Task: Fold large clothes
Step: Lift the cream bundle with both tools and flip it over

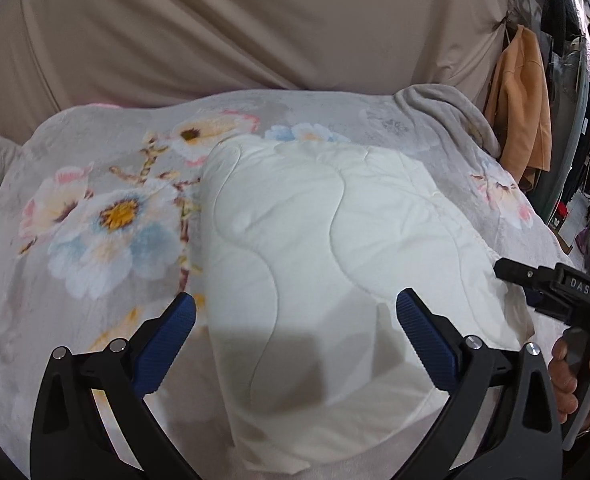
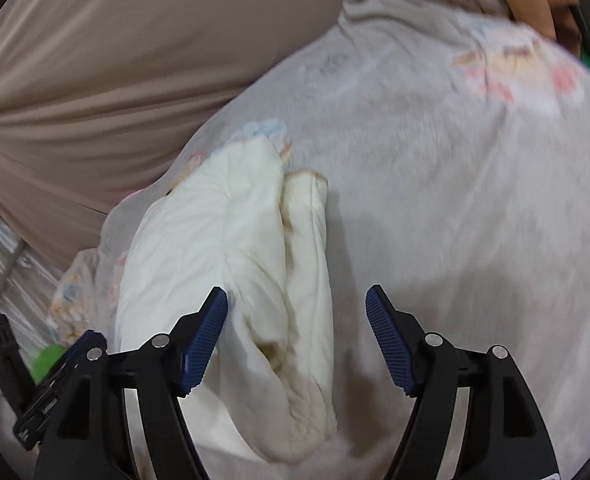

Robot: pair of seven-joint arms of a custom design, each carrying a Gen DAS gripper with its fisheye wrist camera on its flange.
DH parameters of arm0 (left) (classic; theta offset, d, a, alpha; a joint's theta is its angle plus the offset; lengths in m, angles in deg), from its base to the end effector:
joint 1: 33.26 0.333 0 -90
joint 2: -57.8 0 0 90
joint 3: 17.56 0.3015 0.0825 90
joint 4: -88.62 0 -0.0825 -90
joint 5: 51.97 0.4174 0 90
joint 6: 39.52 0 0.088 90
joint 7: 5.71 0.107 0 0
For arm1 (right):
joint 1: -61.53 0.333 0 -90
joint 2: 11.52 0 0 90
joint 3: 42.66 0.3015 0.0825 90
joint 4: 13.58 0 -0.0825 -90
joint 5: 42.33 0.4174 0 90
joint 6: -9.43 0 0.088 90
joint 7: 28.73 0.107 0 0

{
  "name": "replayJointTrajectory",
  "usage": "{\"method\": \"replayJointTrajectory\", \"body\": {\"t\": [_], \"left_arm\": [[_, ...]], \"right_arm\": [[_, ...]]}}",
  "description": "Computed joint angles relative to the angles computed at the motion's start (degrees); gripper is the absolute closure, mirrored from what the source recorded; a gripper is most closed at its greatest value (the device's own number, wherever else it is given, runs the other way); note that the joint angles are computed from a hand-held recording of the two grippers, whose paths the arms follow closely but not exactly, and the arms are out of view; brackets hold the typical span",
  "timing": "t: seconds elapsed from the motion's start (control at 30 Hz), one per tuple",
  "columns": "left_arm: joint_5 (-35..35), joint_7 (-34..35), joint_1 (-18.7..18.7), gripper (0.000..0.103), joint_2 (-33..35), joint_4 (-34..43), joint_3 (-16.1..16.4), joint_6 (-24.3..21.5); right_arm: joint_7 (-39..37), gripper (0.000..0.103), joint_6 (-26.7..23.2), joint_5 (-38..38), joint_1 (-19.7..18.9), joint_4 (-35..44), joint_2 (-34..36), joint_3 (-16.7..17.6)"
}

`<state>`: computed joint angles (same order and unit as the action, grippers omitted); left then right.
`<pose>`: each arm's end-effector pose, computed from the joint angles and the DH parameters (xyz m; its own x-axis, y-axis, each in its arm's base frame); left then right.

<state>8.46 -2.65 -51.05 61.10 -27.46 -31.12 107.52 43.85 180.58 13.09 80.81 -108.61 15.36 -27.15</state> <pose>0.5297 -0.3367 0.4367 0.1659 -0.9840 0.0645 -0.6351 -0.1567 -0.7564 0.6461 0.3446 0.3883 0.1562 -0.7491 -0.6437 -0.8114 0.2743 -0.5161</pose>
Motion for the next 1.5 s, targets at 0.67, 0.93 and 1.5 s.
{"method": "replayJointTrajectory", "body": {"t": [0.67,0.93,1.5], "left_arm": [[-12.57,0.25,4.37,0.005,3.1,-6.06,3.48,23.47],[-10.44,3.22,4.08,0.011,2.64,-5.5,3.73,25.24],[31.31,-16.64,8.8,0.04,-12.69,-1.62,-0.01,21.13]], "right_arm": [[-15.58,0.015,-16.21,17.1,-3.3,8.12,7.56,3.38],[-13.71,0.031,-14.86,14.03,-1.65,10.17,8.34,3.33],[-36.45,0.066,8.1,20.04,1.46,14.93,1.82,10.14]]}}
